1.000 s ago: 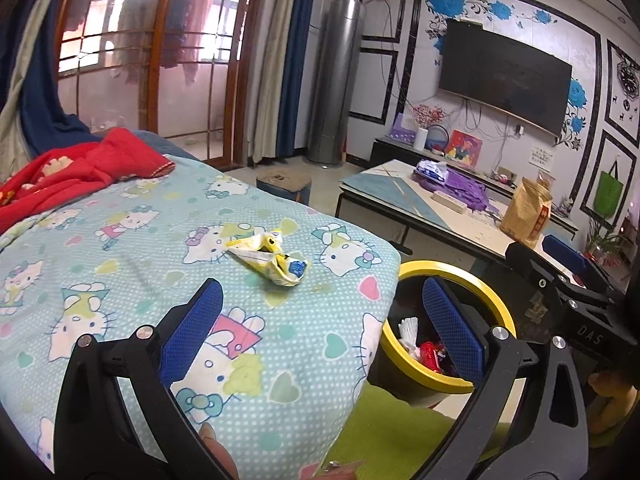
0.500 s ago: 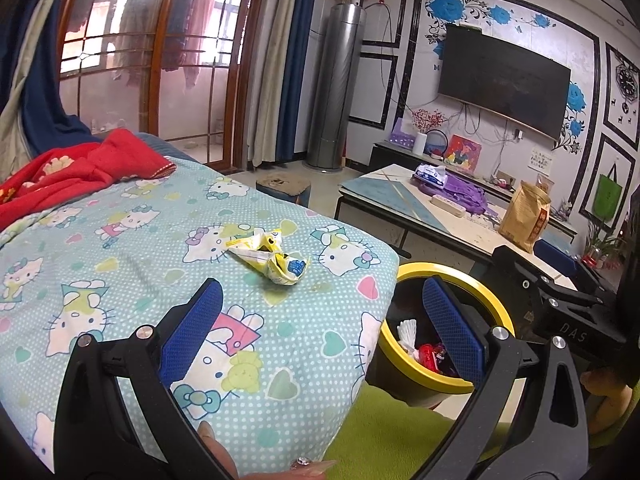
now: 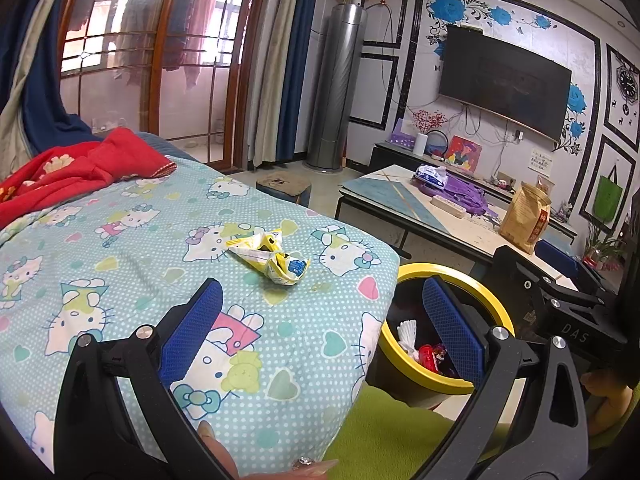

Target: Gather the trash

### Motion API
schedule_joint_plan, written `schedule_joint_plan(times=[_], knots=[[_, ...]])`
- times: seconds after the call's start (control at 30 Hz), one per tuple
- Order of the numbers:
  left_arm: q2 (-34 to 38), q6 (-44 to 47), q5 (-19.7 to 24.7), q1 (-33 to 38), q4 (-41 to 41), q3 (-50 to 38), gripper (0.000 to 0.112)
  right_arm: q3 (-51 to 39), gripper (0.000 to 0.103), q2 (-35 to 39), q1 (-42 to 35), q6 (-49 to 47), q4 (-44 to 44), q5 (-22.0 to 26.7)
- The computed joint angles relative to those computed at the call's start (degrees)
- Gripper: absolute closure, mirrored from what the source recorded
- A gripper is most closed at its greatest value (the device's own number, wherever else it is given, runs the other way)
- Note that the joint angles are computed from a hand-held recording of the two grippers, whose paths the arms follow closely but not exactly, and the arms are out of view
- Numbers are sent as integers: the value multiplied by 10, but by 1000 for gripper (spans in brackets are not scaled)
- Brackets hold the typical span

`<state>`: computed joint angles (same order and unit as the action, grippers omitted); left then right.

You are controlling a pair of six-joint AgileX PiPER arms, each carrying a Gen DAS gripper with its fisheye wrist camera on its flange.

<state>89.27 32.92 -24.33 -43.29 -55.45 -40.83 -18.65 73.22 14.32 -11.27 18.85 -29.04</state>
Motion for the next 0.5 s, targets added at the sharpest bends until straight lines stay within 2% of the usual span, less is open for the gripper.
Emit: schedule_joint_plan(times=[0.5], knots=[[0,2,0,-1,-4,0,20,1,7,0,1,0,0,-1]])
